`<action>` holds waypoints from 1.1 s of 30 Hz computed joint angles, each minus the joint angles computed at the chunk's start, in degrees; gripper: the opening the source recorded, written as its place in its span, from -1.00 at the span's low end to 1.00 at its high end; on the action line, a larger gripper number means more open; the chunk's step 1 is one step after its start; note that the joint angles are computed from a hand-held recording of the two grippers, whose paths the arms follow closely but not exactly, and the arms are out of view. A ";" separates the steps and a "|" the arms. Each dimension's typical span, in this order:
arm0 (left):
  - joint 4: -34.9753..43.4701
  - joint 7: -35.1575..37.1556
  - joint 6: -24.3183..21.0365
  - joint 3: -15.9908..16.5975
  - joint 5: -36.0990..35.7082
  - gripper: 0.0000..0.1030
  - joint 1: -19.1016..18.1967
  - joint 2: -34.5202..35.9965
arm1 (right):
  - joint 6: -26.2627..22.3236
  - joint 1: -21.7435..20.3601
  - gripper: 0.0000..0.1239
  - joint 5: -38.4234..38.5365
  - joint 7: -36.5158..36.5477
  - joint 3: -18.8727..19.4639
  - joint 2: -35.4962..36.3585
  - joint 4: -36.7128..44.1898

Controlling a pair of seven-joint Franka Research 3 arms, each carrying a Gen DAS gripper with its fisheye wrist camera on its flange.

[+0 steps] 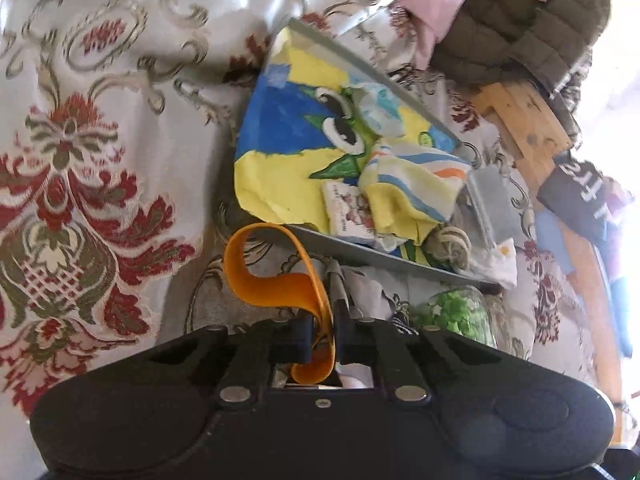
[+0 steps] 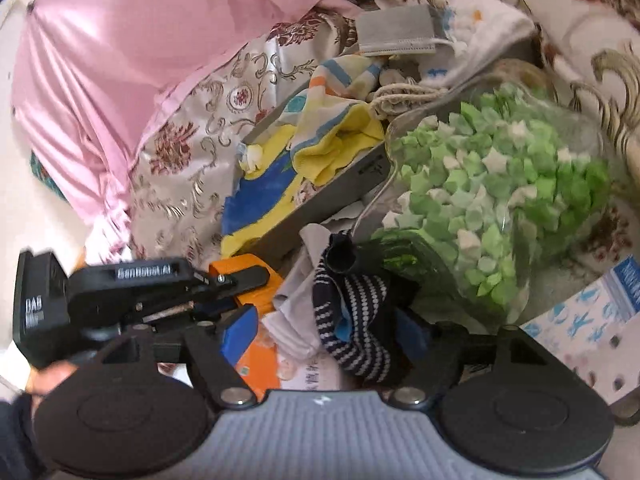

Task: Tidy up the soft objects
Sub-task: 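Lift the orange strap with the left tool while the right tool lifts the striped sock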

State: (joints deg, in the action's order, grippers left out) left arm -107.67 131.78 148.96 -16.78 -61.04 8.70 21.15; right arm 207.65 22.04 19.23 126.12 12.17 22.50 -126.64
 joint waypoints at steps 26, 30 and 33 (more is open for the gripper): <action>-6.10 10.77 2.74 2.83 -6.94 -0.85 -3.73 -6.92 | -0.18 11.79 -0.89 18.80 -23.73 -7.32 -1.79 0.75; -6.23 11.49 2.88 2.86 -7.24 -0.85 -3.88 -7.08 | 2.12 12.48 -0.89 21.13 -28.90 -6.81 -2.44 0.29; -6.19 11.78 2.60 2.96 -7.34 -0.85 -3.93 -7.13 | 3.49 11.34 -0.89 20.40 -29.99 -5.33 -3.15 -0.55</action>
State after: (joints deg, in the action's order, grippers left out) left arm -113.87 143.56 151.56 -13.82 -68.38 4.77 14.01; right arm 211.13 33.39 39.62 96.13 6.84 19.35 -127.19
